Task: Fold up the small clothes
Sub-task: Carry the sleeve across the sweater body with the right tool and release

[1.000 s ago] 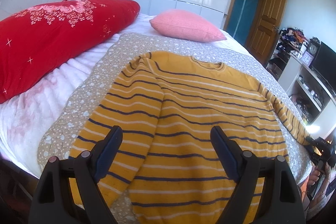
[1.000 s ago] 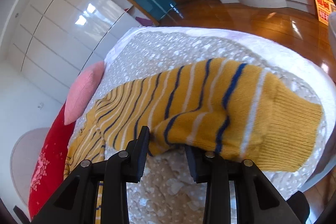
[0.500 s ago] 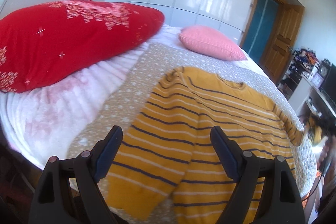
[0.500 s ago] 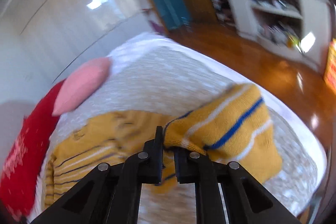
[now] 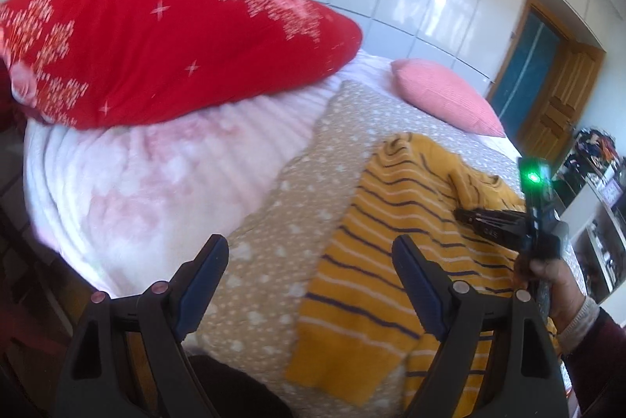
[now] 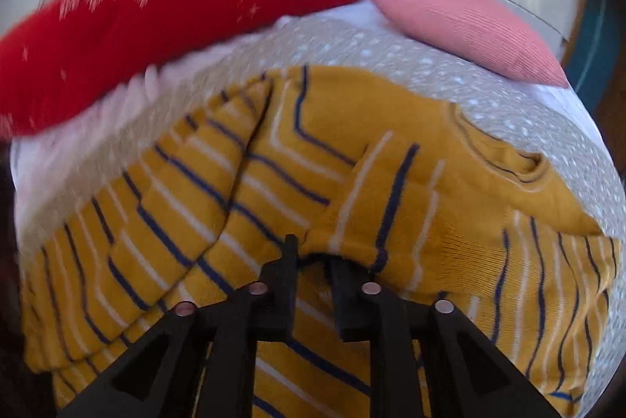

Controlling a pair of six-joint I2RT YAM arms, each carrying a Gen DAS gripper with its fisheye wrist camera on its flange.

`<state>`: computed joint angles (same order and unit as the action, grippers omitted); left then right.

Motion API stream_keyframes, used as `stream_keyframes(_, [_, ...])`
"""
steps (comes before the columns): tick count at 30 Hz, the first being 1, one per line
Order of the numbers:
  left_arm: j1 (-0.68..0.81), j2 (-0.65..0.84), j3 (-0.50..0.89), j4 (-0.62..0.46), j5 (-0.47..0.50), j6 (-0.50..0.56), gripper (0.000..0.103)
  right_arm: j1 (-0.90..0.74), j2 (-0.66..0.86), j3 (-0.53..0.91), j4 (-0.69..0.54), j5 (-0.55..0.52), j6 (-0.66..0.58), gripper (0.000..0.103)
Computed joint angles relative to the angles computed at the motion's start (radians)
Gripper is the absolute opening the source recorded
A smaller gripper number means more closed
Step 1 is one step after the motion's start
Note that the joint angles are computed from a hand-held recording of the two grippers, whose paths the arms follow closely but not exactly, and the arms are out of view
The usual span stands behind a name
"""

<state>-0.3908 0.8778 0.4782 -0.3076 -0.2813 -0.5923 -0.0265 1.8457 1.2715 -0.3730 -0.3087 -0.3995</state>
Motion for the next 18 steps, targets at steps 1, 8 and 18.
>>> stream_keyframes(1, [0.018, 0.000, -0.010, 0.010, 0.014, 0.004, 0.085, -0.014, -0.015, -0.017, 0.006, -0.019, -0.010, 0.028])
stream_keyframes(8, [0.093, 0.051, -0.057, 0.094, 0.094, 0.007, 0.085, -0.100, -0.098, 0.024, -0.101, -0.145, 0.004, 0.031])
stream_keyframes(18, [0.055, 0.017, -0.051, 0.070, 0.059, 0.020, 0.085, -0.023, 0.077, 0.296, -0.202, -0.201, 0.178, 0.056])
